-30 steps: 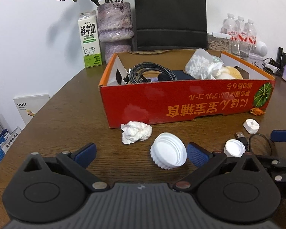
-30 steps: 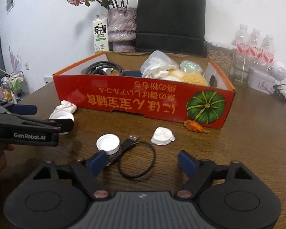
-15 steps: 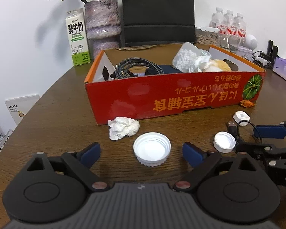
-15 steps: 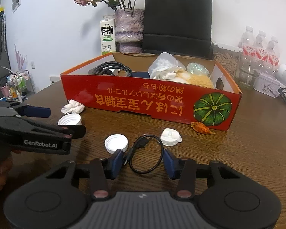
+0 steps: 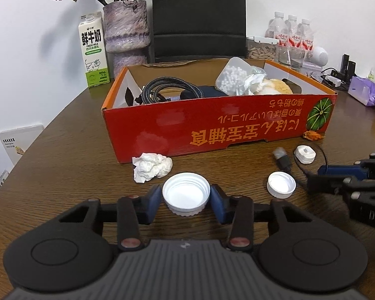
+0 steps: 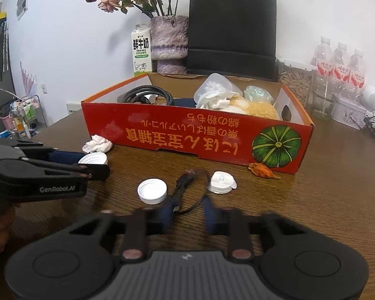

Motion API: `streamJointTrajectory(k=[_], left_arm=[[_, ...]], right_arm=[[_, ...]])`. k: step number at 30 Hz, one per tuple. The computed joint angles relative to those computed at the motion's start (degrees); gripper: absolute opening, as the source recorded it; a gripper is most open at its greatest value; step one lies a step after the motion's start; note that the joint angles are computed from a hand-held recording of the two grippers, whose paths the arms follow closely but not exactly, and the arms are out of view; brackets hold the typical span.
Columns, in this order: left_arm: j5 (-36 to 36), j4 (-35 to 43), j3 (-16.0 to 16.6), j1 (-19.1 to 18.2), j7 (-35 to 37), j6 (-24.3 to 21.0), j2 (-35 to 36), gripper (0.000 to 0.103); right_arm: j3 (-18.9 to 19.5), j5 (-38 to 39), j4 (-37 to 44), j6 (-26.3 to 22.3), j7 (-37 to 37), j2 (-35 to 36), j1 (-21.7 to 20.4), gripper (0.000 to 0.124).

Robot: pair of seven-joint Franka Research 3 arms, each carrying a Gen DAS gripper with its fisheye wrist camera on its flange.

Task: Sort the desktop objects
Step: 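Grasp the large white ribbed cap with the left gripper while the right grasps the black USB cable, then carry cap and USB cable over the box and release them inside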

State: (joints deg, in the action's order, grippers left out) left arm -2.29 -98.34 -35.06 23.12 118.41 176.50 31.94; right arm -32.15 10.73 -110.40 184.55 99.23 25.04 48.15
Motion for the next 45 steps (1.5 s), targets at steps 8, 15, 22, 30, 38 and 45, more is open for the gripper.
streamJointTrajectory(k=[8, 15, 22, 30, 38, 45], left_arm=[[0.2, 0.1, -0.1, 0.1, -0.2, 0.1, 0.1, 0.044], [0.2, -0.7, -3.2, 2.7, 0.8, 1.7, 0.7, 0.041], [3.6, -2.5, -6.7, 6.0, -1.4, 4.6, 0.7, 0.041], [8.7, -5.0, -14.5, 12.5, -5.5, 10.8, 1.3, 0.041], [14.3, 0.9, -14.6, 9.6, -10.3, 11.8, 3.0, 0.041], [14.2, 14.6, 0.4, -6.1, -19.0, 10.7, 5.6, 0.041]], right_arm=[[3.0, 1.6, -1.1, 2.5, -2.3, -1.2, -2.2, 0.007], [5.6, 6.0, -2.0, 6.1, -7.2, -2.1, -3.6, 0.005], [8.1, 10.8, -2.4, 8.9, -11.5, -2.7, -5.0, 0.005], [11.6, 15.5, -2.5, 14.7, -17.1, -3.9, -7.1, 0.005], [12.7, 22.8, 2.3, 19.7, -24.7, -3.3, -8.3, 0.005], [10.1, 32.9, 15.9, 16.4, -31.9, 4.5, -8.6, 0.005]])
